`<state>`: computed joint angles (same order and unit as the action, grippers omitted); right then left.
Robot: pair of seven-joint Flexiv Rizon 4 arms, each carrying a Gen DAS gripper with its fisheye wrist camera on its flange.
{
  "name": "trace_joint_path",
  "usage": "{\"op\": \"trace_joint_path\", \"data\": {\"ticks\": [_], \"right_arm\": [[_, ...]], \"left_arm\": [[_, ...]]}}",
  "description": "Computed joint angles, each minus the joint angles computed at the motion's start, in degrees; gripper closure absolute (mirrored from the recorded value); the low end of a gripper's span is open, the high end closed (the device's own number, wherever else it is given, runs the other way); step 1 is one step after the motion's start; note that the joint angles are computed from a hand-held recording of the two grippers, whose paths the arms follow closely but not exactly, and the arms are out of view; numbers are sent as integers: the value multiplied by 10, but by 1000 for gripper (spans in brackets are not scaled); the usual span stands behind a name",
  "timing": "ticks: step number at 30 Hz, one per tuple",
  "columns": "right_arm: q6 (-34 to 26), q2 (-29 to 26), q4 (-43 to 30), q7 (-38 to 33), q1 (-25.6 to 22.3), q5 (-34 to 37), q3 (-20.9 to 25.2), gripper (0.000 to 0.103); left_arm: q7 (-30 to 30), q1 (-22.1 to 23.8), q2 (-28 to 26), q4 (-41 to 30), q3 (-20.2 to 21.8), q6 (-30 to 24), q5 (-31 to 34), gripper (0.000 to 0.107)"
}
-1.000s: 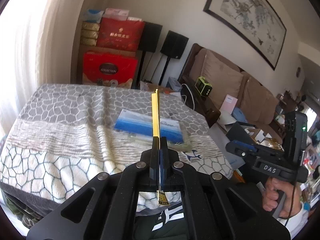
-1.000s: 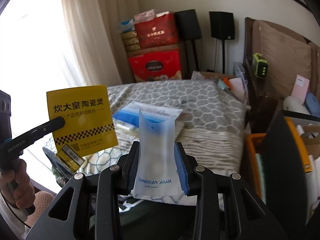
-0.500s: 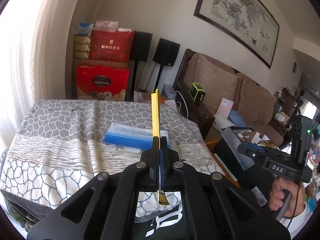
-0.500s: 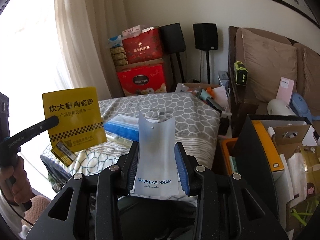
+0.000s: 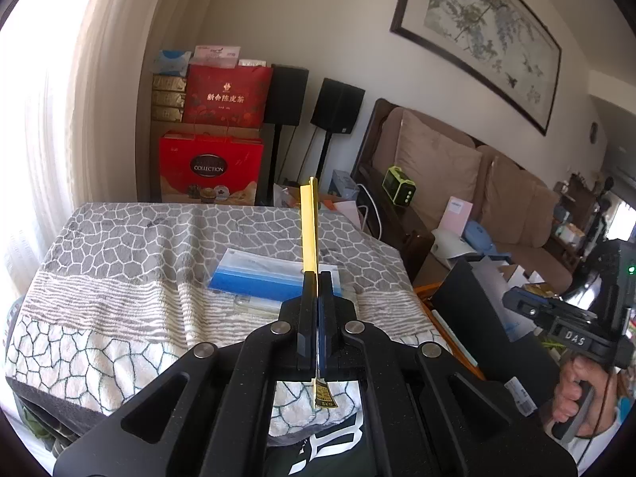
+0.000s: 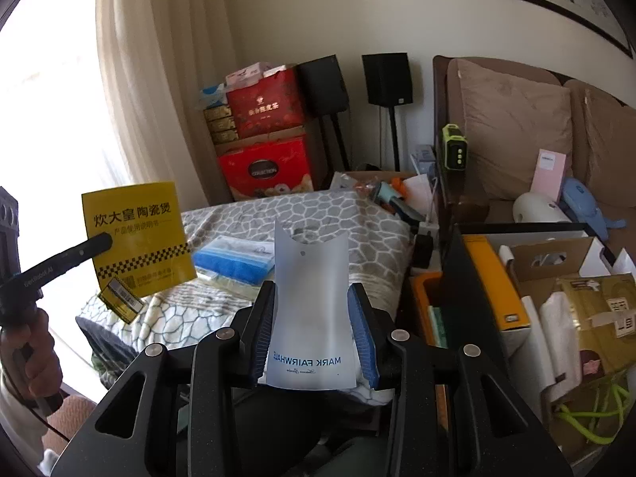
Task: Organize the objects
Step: 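Lift the white pouch with the right tool while the left tool holds the booklet, then carry the white pouch and yellow booklet toward the cardboard box with both tools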
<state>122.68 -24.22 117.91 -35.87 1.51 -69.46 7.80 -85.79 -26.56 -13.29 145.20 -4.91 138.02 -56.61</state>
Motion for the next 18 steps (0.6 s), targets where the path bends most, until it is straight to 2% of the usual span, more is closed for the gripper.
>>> {"op": "trace_joint_path", "data": {"ticks": [6, 9, 18], "right_arm": [[4, 10, 9, -15, -4, 27, -2, 66], [7, 15, 13, -24, -8, 40, -1, 65], [13, 20, 13, -23, -22, 53, -3, 65]], "left_arm": [[25, -10, -7, -20, -6, -2, -18, 107], [19, -7, -5, -27, -6, -10, -2, 107], [47, -17, -17, -58, -10, -11, -11, 107]]}}
